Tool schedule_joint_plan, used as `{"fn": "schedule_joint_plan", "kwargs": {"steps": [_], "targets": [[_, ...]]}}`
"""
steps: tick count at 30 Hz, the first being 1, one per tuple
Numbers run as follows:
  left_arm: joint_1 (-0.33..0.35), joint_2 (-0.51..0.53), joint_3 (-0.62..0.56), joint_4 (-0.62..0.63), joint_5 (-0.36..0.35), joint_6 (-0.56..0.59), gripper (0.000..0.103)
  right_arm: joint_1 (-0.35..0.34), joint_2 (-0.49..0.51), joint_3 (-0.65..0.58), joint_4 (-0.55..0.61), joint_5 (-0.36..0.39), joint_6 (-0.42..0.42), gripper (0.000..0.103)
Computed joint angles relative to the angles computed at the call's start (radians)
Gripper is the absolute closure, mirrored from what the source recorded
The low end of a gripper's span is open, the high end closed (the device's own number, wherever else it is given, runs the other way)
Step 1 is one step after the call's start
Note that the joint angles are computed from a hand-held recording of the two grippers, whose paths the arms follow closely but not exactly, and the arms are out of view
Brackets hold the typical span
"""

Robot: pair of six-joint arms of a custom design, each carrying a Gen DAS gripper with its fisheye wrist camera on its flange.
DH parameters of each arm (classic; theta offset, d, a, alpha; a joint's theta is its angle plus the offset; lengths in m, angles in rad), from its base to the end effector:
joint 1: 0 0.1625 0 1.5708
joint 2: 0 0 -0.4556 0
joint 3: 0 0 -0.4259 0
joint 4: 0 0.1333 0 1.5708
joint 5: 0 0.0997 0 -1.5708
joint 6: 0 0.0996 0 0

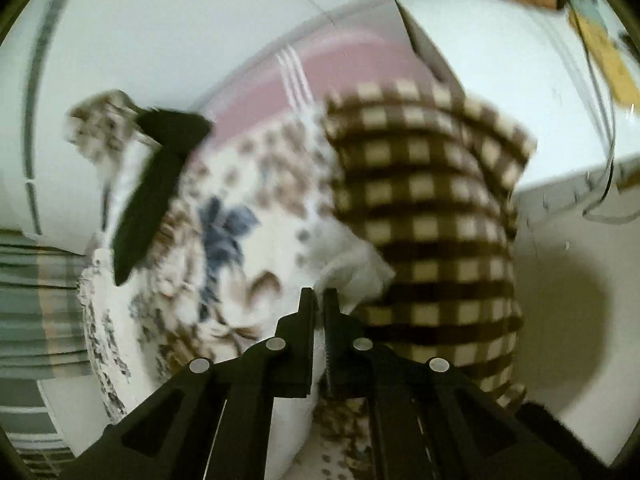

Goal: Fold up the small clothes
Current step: 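Grasp the sweater sleeve with the right tool and lift it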

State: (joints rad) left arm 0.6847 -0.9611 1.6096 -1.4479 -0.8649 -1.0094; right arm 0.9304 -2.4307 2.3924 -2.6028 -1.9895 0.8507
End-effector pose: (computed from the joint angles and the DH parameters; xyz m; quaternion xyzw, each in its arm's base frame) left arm -0.3543 -0.5448 0.1549 0.0762 0.8758 -0.0541 0.4736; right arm -0.0499 -0.2223 0.5199 -0.6487 -0.5463 0.5148 0.1254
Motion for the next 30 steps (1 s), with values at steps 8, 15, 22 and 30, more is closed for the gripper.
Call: {"fn": "schedule_joint_plan", "kwargs": {"steps": [8, 15, 22, 30], "targets": [[-0.007, 0.003, -0.012, -0.002, 0.010, 0.016, 0.000, -0.329, -0.201, 0.037, 0.221, 0.376, -0.102, 0.060], [-0.001, 0.001, 0.002, 0.011, -0.003, -0.007, 0.000, -0.472, -0.192, 0.120, 0.121, 0.582, -0.063, 0.052], [0.013, -0.010, 0.019, 0.013, 0.001, -0.037, 0.000, -0.305, -0.077, 0.116, -0.091, 0.343, 0.001, 0.097], [0.033, -0.063, 0.022, 0.015, 0.016, -0.078, 0.000, 0.293, 0.216, -0.063, -0.105, -0.266, 0.012, 0.098]]}}
